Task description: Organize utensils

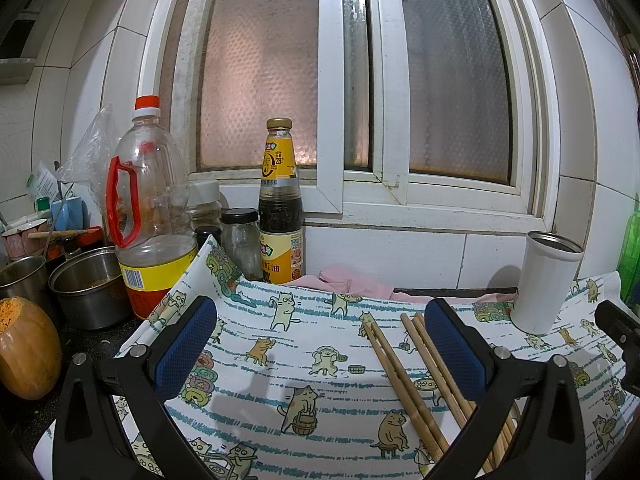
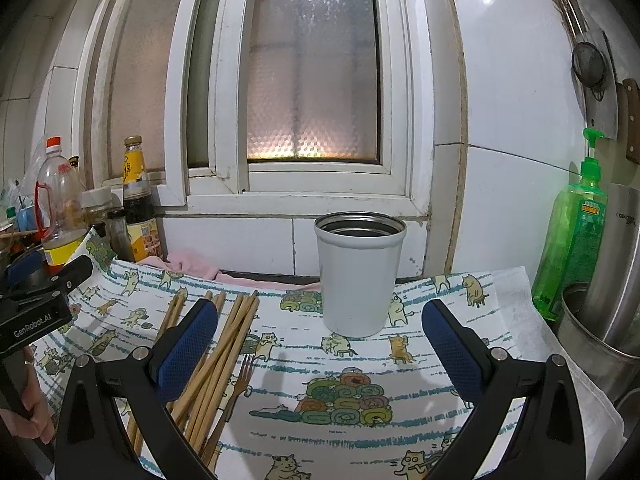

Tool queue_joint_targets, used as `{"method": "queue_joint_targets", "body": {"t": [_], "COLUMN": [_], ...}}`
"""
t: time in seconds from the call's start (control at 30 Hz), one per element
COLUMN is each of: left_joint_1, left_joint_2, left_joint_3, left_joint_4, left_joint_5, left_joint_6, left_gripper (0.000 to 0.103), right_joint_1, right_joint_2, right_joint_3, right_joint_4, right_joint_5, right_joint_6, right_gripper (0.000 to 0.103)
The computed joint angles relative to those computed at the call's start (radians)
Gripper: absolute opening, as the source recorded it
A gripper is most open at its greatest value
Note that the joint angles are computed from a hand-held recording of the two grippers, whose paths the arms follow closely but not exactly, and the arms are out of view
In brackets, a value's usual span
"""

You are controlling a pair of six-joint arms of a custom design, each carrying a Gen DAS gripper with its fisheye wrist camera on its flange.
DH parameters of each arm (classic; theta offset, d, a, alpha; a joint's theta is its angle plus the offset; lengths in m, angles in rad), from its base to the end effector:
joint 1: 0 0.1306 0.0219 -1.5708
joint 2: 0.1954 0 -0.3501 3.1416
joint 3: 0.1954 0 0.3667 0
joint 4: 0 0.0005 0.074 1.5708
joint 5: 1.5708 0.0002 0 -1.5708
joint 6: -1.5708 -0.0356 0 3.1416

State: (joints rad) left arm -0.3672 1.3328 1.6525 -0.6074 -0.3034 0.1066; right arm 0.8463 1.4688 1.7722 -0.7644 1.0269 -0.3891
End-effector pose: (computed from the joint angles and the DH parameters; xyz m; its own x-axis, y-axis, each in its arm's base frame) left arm 0.4317 -0.1552 0.5648 -0.2713 -0.0044 -0.9625 0.0466 0.9988 -0.0177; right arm 0.3461 0.3443 0.5474 -0.2271 0.0396 -0.9731 0.2233 0.9747 -0.0124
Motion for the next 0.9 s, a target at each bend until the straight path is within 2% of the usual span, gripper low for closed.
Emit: {"method": "queue_joint_targets", "body": {"t": [0.9], "left_joint_1": [0.003], "left_joint_2": [-0.007], "left_joint_3": [-0.004], "left_joint_4": [-0.001], "left_joint_5": [0.001], "left_joint_6": [0.000], "left_gripper": [0.103], "right_joint_1": [-0.001], "right_joint_2": [0.003], "right_joint_3": [0.005], "right_joint_4": [-0.010], "right_joint_5": [-0.001], "right_joint_6": [-0.004], "right_gripper": [0.103]}}
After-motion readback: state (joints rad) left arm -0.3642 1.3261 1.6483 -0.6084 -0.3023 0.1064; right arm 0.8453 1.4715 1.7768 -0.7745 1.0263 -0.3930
